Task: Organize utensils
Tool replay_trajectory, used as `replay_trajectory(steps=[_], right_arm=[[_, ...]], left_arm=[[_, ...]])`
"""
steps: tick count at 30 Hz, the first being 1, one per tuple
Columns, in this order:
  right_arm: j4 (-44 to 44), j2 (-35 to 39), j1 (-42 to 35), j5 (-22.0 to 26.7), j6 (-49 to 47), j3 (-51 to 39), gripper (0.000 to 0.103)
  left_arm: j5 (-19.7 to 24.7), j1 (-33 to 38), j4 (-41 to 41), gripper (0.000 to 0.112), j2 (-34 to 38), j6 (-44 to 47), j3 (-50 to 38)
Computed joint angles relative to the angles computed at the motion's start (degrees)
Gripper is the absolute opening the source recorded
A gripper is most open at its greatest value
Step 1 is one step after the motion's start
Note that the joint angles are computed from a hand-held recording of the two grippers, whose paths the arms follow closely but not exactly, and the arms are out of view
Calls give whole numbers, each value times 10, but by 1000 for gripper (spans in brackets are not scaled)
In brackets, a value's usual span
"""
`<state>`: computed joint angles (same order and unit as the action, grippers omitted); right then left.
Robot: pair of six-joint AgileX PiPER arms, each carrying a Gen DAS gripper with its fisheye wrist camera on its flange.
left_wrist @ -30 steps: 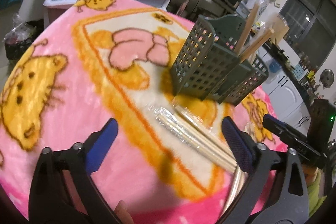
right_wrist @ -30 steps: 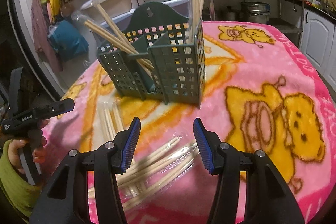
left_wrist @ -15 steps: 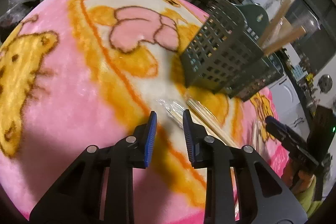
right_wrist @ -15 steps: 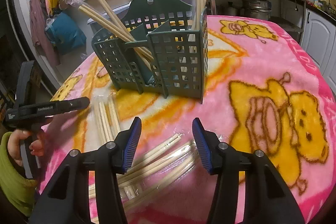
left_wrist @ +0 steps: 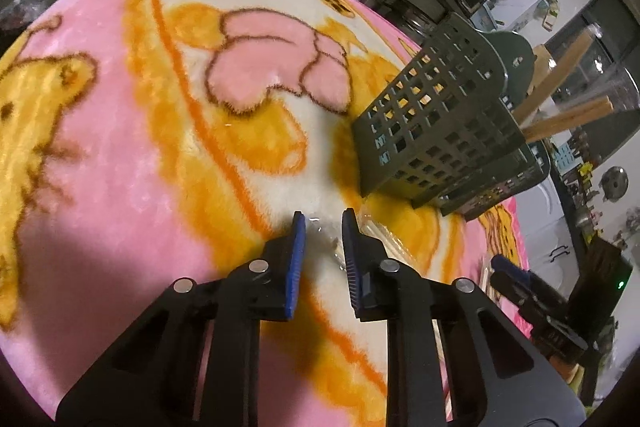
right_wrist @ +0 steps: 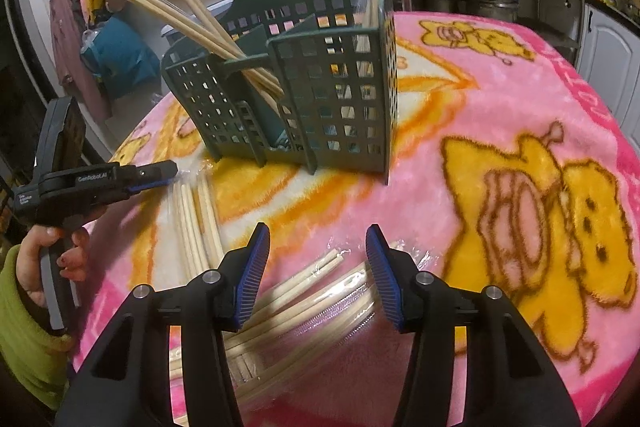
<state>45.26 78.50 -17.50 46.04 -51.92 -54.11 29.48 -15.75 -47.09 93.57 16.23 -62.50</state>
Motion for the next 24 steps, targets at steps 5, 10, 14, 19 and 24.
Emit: replay_trajectory(steps=[5, 10, 14, 19, 24], right_arm=[[-1, 23, -5, 9, 11, -12, 48], [6, 49, -8, 28, 18, -29, 33], [10, 57, -9, 36, 17, -30, 14], [43, 47, -21, 53, -5, -25, 7], [71, 29, -33, 72, -17, -25, 6]], left_arm=[[6, 13, -43, 6, 9, 29, -1], [9, 20, -72, 4, 9, 55, 5], [7, 25, -95, 4, -3, 76, 15], [3, 30, -114, 4, -28, 93, 32], [-5, 28, -132, 4, -71, 115, 52]])
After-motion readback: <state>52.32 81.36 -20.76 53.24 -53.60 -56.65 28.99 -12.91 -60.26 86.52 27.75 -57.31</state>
